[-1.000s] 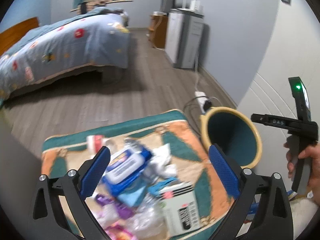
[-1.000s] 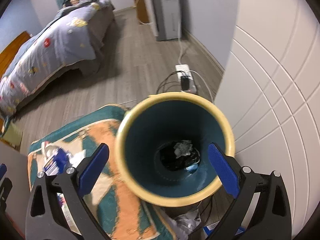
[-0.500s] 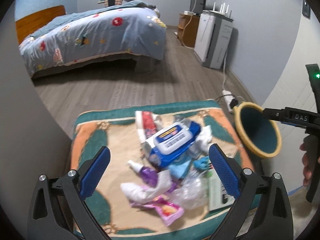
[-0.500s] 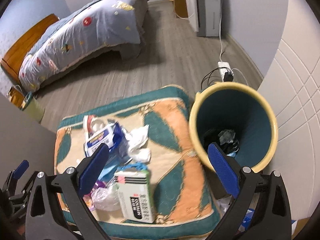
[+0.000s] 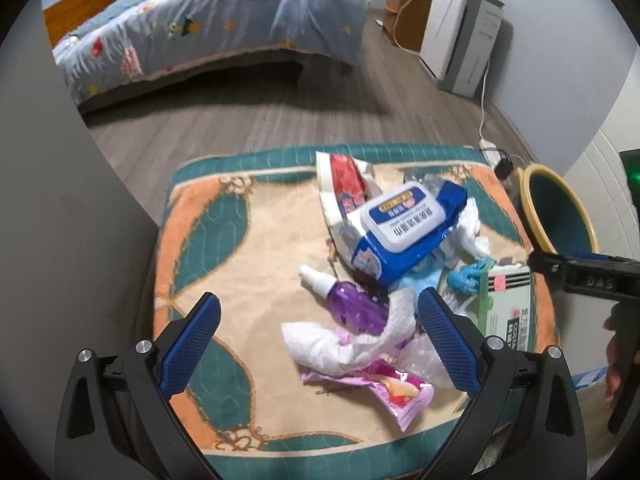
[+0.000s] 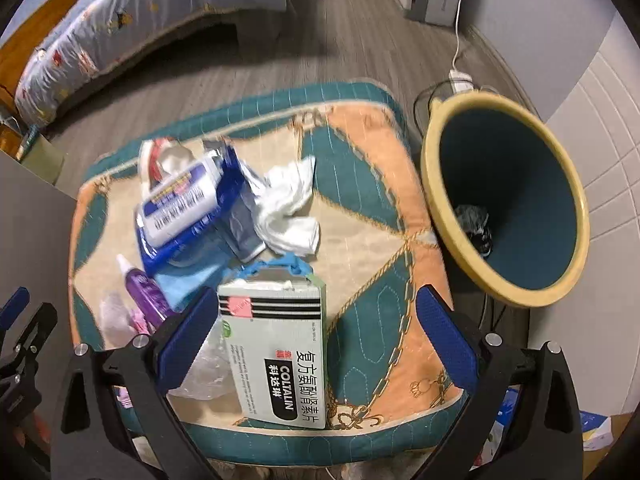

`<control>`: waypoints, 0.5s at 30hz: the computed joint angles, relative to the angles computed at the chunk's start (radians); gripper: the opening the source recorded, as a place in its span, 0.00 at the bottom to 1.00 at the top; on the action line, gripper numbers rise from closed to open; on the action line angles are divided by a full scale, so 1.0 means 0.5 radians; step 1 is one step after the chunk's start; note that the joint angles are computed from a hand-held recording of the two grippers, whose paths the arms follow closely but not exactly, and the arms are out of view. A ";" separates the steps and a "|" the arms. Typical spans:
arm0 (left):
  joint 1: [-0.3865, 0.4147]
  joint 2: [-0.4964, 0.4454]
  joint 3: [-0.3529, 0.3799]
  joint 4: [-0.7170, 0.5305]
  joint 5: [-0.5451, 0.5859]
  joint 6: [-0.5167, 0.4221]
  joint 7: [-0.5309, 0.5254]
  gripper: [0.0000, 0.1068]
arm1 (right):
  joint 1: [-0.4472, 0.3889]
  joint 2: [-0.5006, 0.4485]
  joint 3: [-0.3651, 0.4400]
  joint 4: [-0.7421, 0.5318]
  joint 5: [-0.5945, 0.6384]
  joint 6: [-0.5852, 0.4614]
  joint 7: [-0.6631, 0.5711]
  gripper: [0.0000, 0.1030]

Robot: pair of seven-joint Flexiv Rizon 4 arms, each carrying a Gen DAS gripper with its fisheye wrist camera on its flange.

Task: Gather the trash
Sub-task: 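Move both tools back over the trash pile, then grasp the white tissue with the left tool while the right tool grasps the COLTALIN box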

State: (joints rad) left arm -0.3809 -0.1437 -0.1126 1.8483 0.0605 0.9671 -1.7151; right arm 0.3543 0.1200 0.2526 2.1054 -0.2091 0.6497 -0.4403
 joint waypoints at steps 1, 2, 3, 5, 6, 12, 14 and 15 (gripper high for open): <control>0.003 -0.006 -0.007 0.007 -0.027 0.003 0.019 0.91 | 0.006 -0.016 0.001 -0.004 0.008 -0.005 -0.016 0.94; 0.004 -0.014 -0.015 0.014 -0.058 -0.001 0.043 0.91 | 0.015 -0.040 -0.001 -0.017 0.020 -0.020 -0.048 0.94; 0.005 -0.023 -0.024 0.017 -0.088 -0.015 0.069 0.91 | 0.024 -0.061 -0.002 -0.029 0.030 -0.040 -0.079 0.94; 0.002 -0.043 -0.035 0.010 -0.127 -0.041 0.108 0.91 | 0.035 -0.099 -0.006 -0.042 0.053 -0.063 -0.136 0.94; -0.005 -0.056 -0.036 -0.005 -0.120 -0.064 0.115 0.91 | 0.039 -0.117 -0.010 -0.049 0.089 -0.067 -0.171 0.94; -0.051 -0.123 -0.034 -0.094 -0.023 -0.249 0.158 0.89 | 0.040 -0.141 -0.017 -0.040 0.239 0.024 -0.216 0.94; -0.058 -0.138 -0.040 -0.102 -0.037 -0.270 0.193 0.89 | 0.045 -0.156 -0.018 -0.045 0.290 0.060 -0.258 0.94; -0.063 -0.147 -0.041 -0.108 -0.037 -0.279 0.204 0.89 | 0.047 -0.167 -0.018 -0.053 0.295 0.054 -0.267 0.94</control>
State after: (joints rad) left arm -0.4122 -0.2172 -0.1329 1.7945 0.0419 0.8274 -1.6129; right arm 0.3781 0.0364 0.2437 2.0790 -0.0616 0.6768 -0.5737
